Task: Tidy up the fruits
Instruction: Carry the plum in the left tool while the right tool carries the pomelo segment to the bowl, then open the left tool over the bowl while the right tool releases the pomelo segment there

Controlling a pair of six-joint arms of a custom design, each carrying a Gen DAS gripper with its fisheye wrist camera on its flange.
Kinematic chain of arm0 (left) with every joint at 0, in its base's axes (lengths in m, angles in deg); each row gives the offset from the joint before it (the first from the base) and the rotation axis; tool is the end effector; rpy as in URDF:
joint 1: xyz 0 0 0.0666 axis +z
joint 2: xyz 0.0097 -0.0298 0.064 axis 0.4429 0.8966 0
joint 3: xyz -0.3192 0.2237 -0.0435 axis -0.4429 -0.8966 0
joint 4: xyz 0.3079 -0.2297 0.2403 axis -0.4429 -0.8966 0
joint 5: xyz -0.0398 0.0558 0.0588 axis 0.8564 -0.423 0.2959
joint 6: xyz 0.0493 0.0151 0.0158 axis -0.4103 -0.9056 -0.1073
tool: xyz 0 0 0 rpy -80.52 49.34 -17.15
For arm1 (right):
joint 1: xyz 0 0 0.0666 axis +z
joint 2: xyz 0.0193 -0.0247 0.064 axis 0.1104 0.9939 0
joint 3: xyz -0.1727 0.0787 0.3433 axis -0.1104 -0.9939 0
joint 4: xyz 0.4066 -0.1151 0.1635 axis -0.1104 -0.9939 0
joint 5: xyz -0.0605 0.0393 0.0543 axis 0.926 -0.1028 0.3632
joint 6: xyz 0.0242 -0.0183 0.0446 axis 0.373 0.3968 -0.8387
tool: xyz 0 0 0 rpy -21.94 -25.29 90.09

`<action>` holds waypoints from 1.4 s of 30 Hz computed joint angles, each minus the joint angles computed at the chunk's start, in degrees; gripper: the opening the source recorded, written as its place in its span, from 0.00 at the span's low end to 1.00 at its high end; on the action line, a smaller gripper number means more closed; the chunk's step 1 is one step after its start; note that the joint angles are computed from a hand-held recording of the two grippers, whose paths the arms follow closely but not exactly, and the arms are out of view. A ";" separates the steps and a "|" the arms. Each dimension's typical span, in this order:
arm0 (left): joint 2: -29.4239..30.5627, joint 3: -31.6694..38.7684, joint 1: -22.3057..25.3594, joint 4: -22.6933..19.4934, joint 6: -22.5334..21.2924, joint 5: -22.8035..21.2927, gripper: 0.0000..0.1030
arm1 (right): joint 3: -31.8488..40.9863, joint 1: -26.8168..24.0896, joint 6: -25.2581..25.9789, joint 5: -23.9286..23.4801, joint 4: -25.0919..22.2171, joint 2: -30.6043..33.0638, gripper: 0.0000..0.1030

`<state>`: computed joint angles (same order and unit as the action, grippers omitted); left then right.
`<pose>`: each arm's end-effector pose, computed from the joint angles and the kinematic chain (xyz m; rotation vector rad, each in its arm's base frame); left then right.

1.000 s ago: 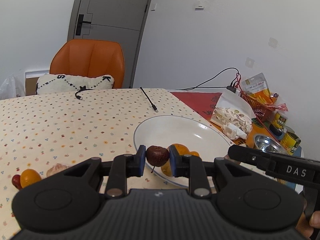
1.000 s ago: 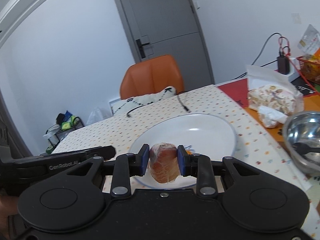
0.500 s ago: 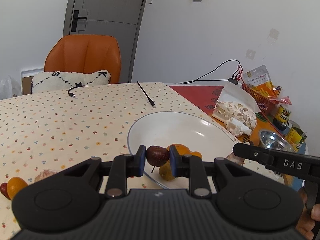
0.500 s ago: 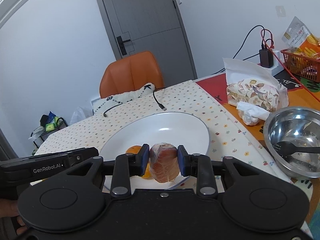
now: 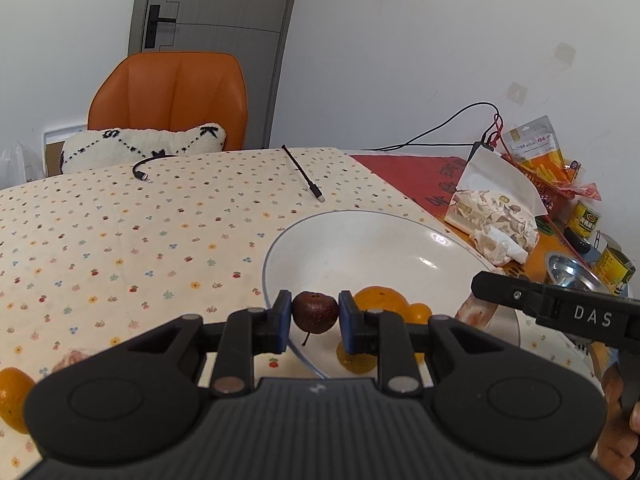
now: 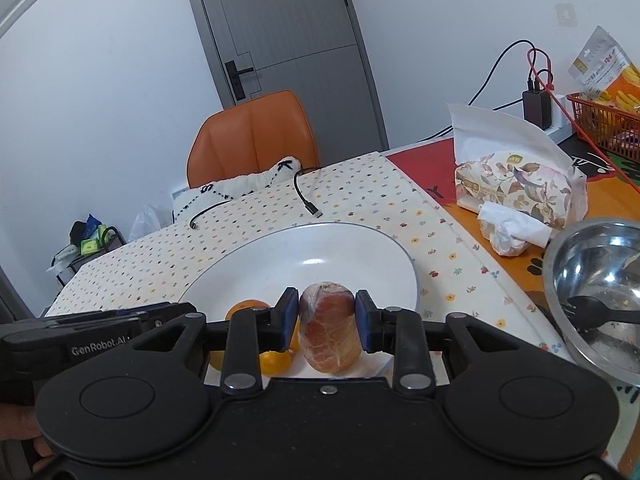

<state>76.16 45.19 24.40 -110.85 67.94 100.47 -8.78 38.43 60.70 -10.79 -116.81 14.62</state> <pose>0.4233 -0.0247 0.4443 0.1873 2.1577 -0.3485 0.4087 0.2449 0.4403 0.0475 2.0748 0.3522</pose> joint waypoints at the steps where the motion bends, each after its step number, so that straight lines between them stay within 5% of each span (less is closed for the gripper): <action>1: 0.21 0.10 -0.04 0.09 0.01 -0.11 0.23 | 0.16 -0.08 0.07 -0.11 0.09 0.24 0.29; 8: 1.66 1.19 -0.67 0.37 0.15 -0.85 0.23 | 1.68 -0.55 0.85 -0.74 0.19 2.13 0.29; 10: 1.97 1.49 -0.82 0.45 0.02 -0.72 0.23 | 1.76 -0.58 1.72 -1.35 0.67 2.31 0.33; 13: 2.04 1.62 -1.06 0.66 0.14 -1.20 0.24 | 0.72 -0.42 2.59 -1.51 2.82 1.51 0.53; 17: 1.98 1.92 -0.81 -0.24 0.12 -1.00 0.28 | -0.01 -0.41 1.44 -1.30 2.82 0.72 0.55; 27: -0.72 1.10 0.97 -2.10 0.14 -0.64 0.61 | -1.54 0.90 -0.86 -2.46 3.23 -1.49 0.65; 34: -2.62 0.81 2.98 -3.76 0.28 -0.14 0.69 | -1.80 2.09 -0.83 -2.03 3.31 -2.34 0.71; 42: -4.96 0.36 5.63 -5.02 -0.82 1.25 0.80 | -1.28 3.80 0.37 -0.84 3.14 -2.57 0.90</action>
<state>71.19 45.54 30.03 -115.88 67.12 101.72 -10.07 42.22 61.07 -11.63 -113.67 12.05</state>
